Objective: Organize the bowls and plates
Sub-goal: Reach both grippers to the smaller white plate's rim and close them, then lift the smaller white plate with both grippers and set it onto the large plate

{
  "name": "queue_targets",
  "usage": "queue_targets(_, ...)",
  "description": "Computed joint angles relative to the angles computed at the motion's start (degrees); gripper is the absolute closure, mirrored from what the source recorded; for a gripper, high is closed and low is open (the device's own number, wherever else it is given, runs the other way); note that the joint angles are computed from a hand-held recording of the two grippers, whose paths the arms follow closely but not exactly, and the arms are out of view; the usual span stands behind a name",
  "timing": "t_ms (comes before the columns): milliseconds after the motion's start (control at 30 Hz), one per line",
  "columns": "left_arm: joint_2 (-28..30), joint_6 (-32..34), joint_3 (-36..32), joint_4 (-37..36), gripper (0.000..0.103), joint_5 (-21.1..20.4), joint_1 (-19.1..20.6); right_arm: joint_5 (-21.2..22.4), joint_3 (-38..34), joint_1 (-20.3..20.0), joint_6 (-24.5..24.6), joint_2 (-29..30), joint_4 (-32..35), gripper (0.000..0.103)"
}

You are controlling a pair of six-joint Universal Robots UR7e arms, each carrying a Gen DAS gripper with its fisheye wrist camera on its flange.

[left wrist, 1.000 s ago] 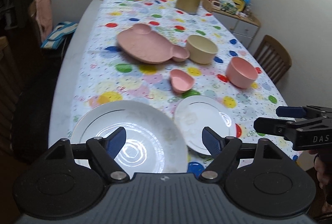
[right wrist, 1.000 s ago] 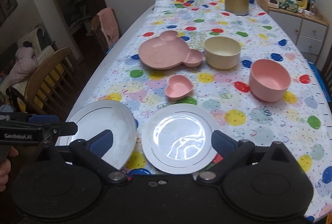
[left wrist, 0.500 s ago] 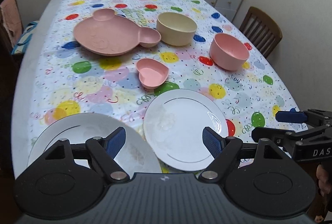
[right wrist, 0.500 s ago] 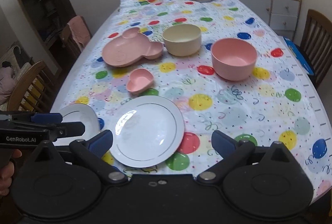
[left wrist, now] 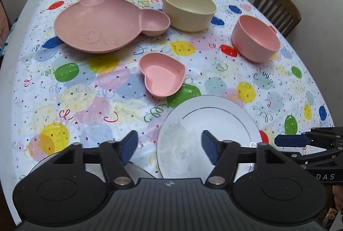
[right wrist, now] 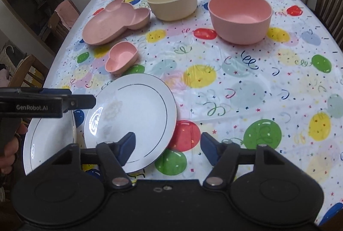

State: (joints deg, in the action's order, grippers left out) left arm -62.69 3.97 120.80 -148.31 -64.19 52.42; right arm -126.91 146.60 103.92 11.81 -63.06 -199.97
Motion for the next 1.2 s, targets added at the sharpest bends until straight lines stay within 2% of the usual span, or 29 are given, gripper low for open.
queue_targets(33,0.32,0.15,-0.39,0.58,0.047,-0.03,0.23,0.99,-0.03,-0.59,-0.24,-0.18,0.43,0.047)
queue_targets(100,0.97,-0.20,-1.46,2.39,0.061,-0.32,0.87,2.34,-0.23,-1.53,-0.75,-0.30,1.02,0.052)
queue_targets(133,1.31,-0.52,-2.03,3.23,0.064,-0.55,1.25,2.72,-0.28,-1.85,-0.89,-0.28,1.23,0.054)
queue_targets(200,1.74,-1.04,-2.91,4.44,0.070,-1.29,1.90,4.27,-0.32,-3.03,-0.77,-0.93,2.22,0.064)
queue_targets(333,2.27,-1.43,-4.07,6.52,0.074,-2.22,2.65,6.38,-0.10,-4.85,-0.55,-1.52,2.86,0.069)
queue_targets(467,2.75,-1.46,-4.88,8.12,0.075,-2.53,3.02,7.98,0.00,-6.07,0.46,-2.09,3.59,0.080)
queue_targets(500,2.77,-1.55,-5.11,8.50,0.079,-2.77,3.14,8.55,-0.02,-6.45,0.78,-2.24,3.81,0.084)
queue_targets(767,3.10,-2.97,-6.98,11.04,0.089,-4.67,4.61,9.88,-0.19,-7.39,2.45,-2.62,4.82,0.089)
queue_targets(967,2.96,-3.31,-7.34,11.40,0.090,-5.77,5.17,10.80,0.05,-8.20,4.02,-3.16,4.97,0.093)
queue_targets(1200,2.00,-4.15,-6.65,10.96,0.090,-7.51,5.22,9.78,-0.04,-7.91,4.54,-3.37,5.06,0.094)
